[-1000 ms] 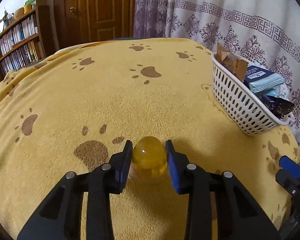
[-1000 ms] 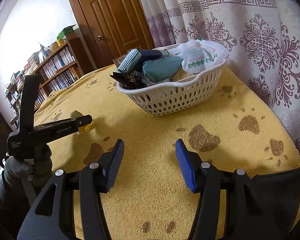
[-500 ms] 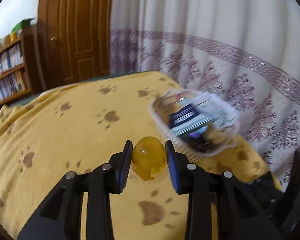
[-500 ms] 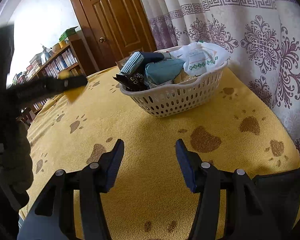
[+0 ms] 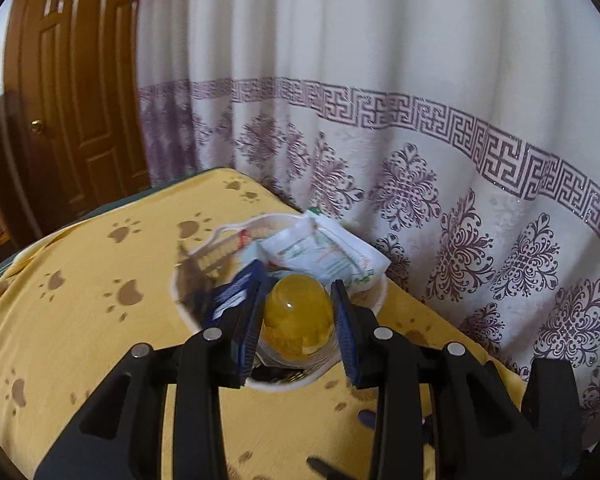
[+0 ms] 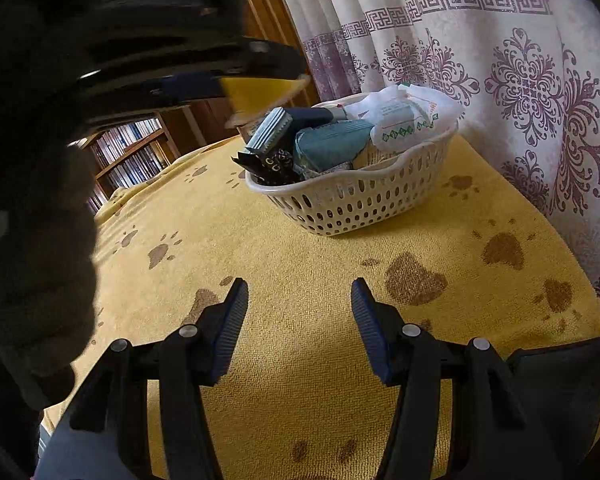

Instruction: Organize snacks

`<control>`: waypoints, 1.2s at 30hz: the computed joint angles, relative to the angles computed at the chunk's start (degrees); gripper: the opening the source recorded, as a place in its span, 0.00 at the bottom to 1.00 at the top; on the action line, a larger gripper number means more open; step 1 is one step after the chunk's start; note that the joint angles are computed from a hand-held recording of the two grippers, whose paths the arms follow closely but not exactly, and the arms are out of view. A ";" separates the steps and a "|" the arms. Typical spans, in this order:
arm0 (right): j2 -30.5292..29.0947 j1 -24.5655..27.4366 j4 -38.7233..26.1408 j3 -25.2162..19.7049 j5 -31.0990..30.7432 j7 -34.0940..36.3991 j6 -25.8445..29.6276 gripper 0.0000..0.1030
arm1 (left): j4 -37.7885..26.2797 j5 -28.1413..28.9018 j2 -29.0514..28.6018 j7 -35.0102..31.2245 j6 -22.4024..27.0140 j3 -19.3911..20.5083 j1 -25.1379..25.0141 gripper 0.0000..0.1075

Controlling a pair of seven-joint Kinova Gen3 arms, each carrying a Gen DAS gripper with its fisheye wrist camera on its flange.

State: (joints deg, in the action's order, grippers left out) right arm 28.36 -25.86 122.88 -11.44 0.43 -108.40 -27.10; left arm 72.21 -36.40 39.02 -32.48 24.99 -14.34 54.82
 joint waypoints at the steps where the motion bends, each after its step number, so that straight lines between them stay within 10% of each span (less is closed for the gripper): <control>1: 0.02 0.20 -0.01 -0.16 0.21 -0.18 -0.02 0.54 | -1.45 1.06 0.65 -2.10 0.61 2.31 -1.86 0.32; 17: 0.03 0.21 -0.39 -0.09 0.83 -1.17 0.64 0.54 | -2.22 6.40 1.37 -5.67 -1.27 0.77 -2.70 0.41; 25: -0.12 -1.38 -0.19 1.24 -1.87 0.09 0.31 0.54 | 3.55 0.02 -0.50 5.03 -2.91 -8.69 5.46 0.76; 36: -0.53 -4.17 -1.01 3.81 -7.58 2.40 2.47 0.66 | 7.16 -11.48 -0.67 20.74 5.77 -14.71 13.20 0.85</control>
State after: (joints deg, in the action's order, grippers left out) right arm 27.83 -30.03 121.87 -7.63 -7.15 -105.99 -24.63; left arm 79.37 -47.88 38.35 -11.75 30.75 -29.05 68.02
